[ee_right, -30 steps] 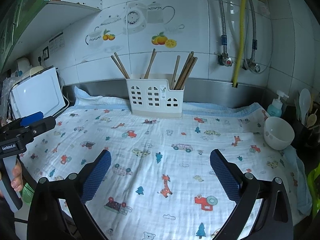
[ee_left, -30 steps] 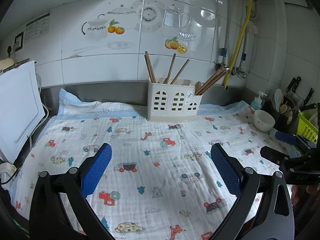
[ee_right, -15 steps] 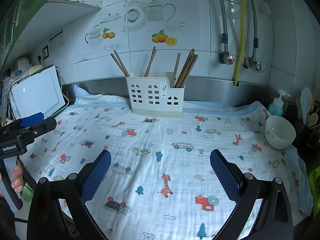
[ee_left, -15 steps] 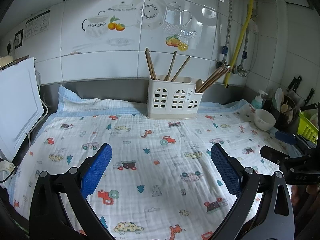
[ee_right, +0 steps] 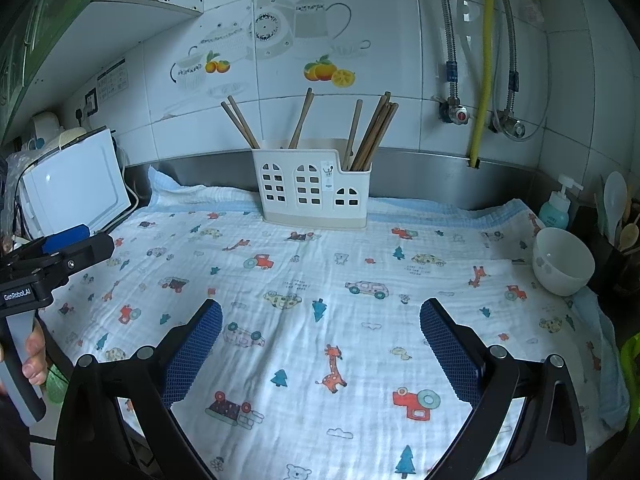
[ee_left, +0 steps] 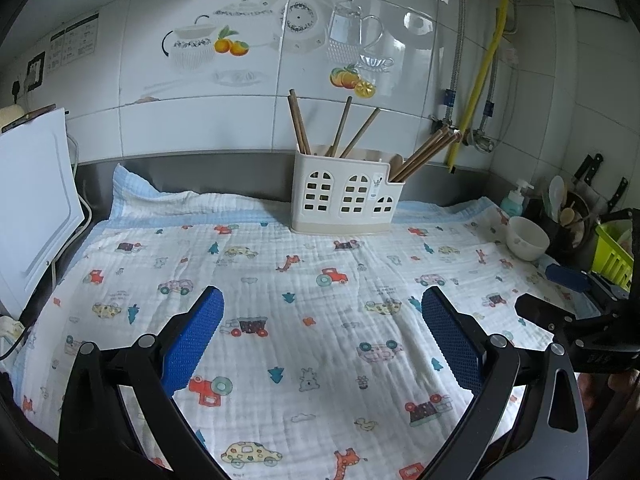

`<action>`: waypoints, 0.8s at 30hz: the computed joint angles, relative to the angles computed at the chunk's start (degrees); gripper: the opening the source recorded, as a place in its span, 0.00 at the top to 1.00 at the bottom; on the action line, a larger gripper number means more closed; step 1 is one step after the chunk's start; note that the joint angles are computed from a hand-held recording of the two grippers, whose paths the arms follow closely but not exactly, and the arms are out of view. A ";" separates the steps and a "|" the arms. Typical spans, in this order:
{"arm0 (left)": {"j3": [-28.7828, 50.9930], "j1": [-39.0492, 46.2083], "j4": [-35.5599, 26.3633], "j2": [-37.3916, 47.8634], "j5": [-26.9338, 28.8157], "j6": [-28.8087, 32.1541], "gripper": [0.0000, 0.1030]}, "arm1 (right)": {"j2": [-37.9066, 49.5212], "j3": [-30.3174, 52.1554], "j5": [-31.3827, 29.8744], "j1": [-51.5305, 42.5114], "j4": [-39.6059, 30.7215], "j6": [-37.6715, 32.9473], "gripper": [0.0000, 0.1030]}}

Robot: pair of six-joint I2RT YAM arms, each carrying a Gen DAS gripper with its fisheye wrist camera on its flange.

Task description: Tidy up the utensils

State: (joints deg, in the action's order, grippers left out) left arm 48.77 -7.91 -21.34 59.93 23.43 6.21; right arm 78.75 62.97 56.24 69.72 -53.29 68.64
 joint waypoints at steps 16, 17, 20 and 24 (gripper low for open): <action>-0.79 0.02 0.76 0.07 -0.26 -0.63 0.05 | 0.46 -0.26 -0.28 0.24 0.67 -0.13 0.07; -0.74 0.09 0.77 0.19 -0.35 -0.64 0.05 | 0.40 -0.29 -0.32 0.16 0.76 -0.30 0.07; -0.44 0.05 0.06 0.52 0.12 0.04 0.05 | 0.42 -0.46 -0.28 0.30 0.70 0.20 0.07; -0.27 -0.44 -0.37 0.69 -0.57 -0.22 0.05 | 0.15 -0.83 -0.48 0.18 0.94 0.20 0.07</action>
